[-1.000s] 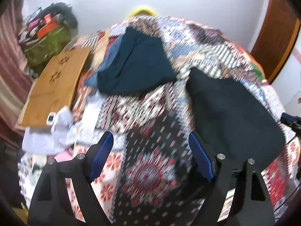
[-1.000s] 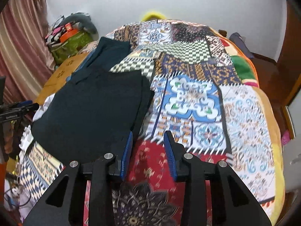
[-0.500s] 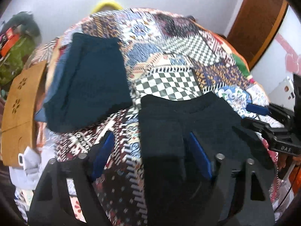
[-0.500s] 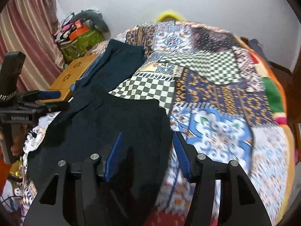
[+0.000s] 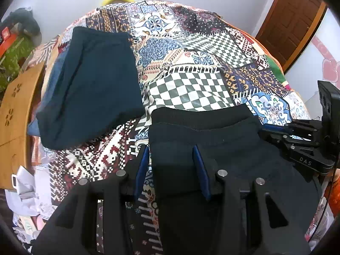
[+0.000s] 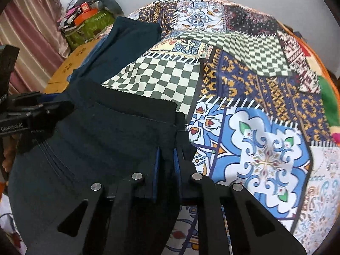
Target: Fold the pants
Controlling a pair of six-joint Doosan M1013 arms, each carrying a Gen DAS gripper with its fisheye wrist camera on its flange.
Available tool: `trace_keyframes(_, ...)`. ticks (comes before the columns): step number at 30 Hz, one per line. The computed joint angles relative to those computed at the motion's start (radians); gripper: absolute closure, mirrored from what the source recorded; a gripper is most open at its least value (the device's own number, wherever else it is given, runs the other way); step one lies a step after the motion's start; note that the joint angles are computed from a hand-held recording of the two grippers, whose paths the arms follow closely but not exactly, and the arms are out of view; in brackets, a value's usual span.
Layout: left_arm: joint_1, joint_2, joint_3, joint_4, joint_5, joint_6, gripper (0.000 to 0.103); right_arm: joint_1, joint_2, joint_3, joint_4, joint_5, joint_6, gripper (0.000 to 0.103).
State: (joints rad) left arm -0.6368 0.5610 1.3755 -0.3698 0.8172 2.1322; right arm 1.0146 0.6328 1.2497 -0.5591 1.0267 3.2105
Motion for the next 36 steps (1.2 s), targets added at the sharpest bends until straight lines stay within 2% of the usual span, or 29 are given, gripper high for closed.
trace_keyframes(4, 0.006, -0.040, 0.025, 0.016, -0.031, 0.001, 0.058, 0.026, -0.006, -0.028, -0.071, 0.095, 0.015, 0.089)
trace_keyframes(6, 0.011, -0.056, 0.037, 0.010, -0.041, 0.006, 0.054, 0.042, -0.016, -0.030, -0.108, 0.115, 0.039, 0.086)
trace_keyframes(9, 0.024, -0.077, 0.055, -0.012, -0.039, -0.002, 0.043, 0.063, -0.026, -0.030, -0.160, 0.128, 0.098, 0.061)
trace_keyframes(10, 0.027, -0.080, 0.058, -0.019, -0.033, -0.004, 0.038, 0.070, -0.026, -0.032, -0.175, 0.136, 0.115, 0.047)
trace_keyframes(11, 0.032, -0.083, 0.062, -0.029, -0.019, -0.008, 0.035, 0.074, -0.025, -0.036, -0.186, 0.141, 0.126, 0.039)
trace_keyframes(12, 0.034, -0.084, 0.064, -0.033, -0.005, -0.016, 0.029, 0.079, -0.025, -0.038, -0.194, 0.144, 0.136, 0.036)
trace_keyframes(14, 0.041, -0.080, 0.062, -0.042, 0.041, -0.031, 0.025, 0.084, -0.021, -0.042, -0.189, 0.143, 0.144, 0.027)
trace_keyframes(16, 0.047, -0.067, 0.048, -0.053, 0.114, -0.048, 0.024, 0.086, -0.021, -0.036, -0.161, 0.119, 0.150, 0.027)
trace_keyframes(18, 0.055, -0.047, 0.032, -0.073, 0.189, -0.072, 0.024, 0.078, -0.028, -0.015, -0.103, 0.060, 0.144, 0.027)
trace_keyframes(21, 0.056, -0.030, 0.026, -0.095, 0.242, -0.084, 0.024, 0.066, -0.033, 0.012, -0.029, -0.019, 0.123, 0.027)
trace_keyframes(23, 0.054, -0.019, 0.020, -0.114, 0.272, -0.083, 0.024, 0.066, -0.036, 0.030, -0.033, -0.059, 0.153, 0.027)
trace_keyframes(25, 0.048, -0.002, 0.006, -0.125, 0.317, -0.076, 0.024, 0.054, -0.051, 0.071, -0.036, -0.148, 0.207, 0.027)
trace_keyframes(31, 0.026, 0.013, -0.009, -0.105, 0.323, -0.064, 0.024, 0.013, -0.072, 0.161, -0.031, -0.401, 0.332, 0.028)
trace_keyframes(33, 0.026, 0.017, -0.014, -0.114, 0.322, -0.066, 0.029, 0.004, -0.070, 0.163, -0.026, -0.428, 0.331, 0.033)
trace_keyframes(35, 0.029, 0.018, -0.016, -0.125, 0.321, -0.054, 0.037, -0.001, -0.071, 0.167, -0.015, -0.450, 0.327, 0.048)
trace_keyframes(36, 0.030, 0.017, -0.015, -0.128, 0.319, -0.047, 0.041, -0.003, -0.072, 0.170, -0.017, -0.466, 0.335, 0.052)
